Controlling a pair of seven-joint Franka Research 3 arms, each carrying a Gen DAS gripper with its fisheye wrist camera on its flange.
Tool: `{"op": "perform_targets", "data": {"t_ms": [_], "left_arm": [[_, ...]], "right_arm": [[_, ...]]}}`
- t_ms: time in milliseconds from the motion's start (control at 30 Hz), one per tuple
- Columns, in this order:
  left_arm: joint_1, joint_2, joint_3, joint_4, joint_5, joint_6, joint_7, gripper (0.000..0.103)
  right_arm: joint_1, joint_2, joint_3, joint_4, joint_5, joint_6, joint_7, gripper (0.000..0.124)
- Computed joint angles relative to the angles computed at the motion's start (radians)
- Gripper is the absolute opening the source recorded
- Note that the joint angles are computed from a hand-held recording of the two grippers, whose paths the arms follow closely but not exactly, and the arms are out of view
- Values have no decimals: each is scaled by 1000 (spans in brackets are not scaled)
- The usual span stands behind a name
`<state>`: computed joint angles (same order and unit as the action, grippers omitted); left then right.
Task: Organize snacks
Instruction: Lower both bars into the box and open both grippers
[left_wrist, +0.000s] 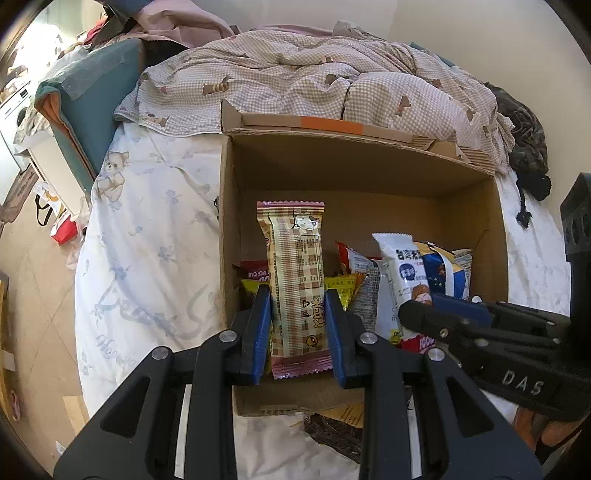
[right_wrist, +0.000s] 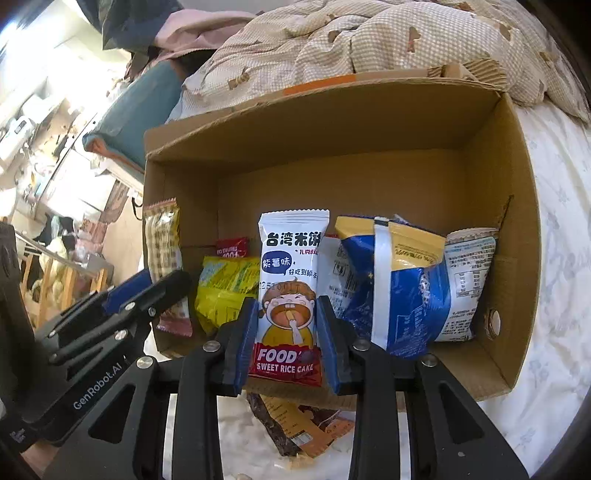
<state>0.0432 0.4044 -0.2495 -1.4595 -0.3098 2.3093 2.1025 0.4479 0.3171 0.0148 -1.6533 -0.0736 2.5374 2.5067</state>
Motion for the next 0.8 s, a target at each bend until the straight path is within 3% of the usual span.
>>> {"op": "perform_targets", "data": {"t_ms": [333,367,433,467,533,600,800], "left_arm": [[1,-34,-8,-48,-13,54,43,28],[1,-39,-8,-57,-16,63,52,31],[0,-49,-8,-74,-23,83,59,49],[-1,-52,-6,-79,-24,88,57,55],[4,-53,-9,-76,-43,77,60,79],[12,-55,-12,-71,-70,67,63,86],[20,-76,-12,-91,-114,76,102,86]], "right_arm": [[9,-46,-17,-66,-53,74,65,36],[7,-53,-16,-75,-54,83,72,37],[4,-61,-16,-82,-60,91,89,46],[5,-68,-19,-90,-69,100,104,58],[16,-84,-31,-101,-118,99,155,68],[10,-95,-25,-103,-134,87,165,68],[-4,-118,-5,-107,-151,55,177,68]]}}
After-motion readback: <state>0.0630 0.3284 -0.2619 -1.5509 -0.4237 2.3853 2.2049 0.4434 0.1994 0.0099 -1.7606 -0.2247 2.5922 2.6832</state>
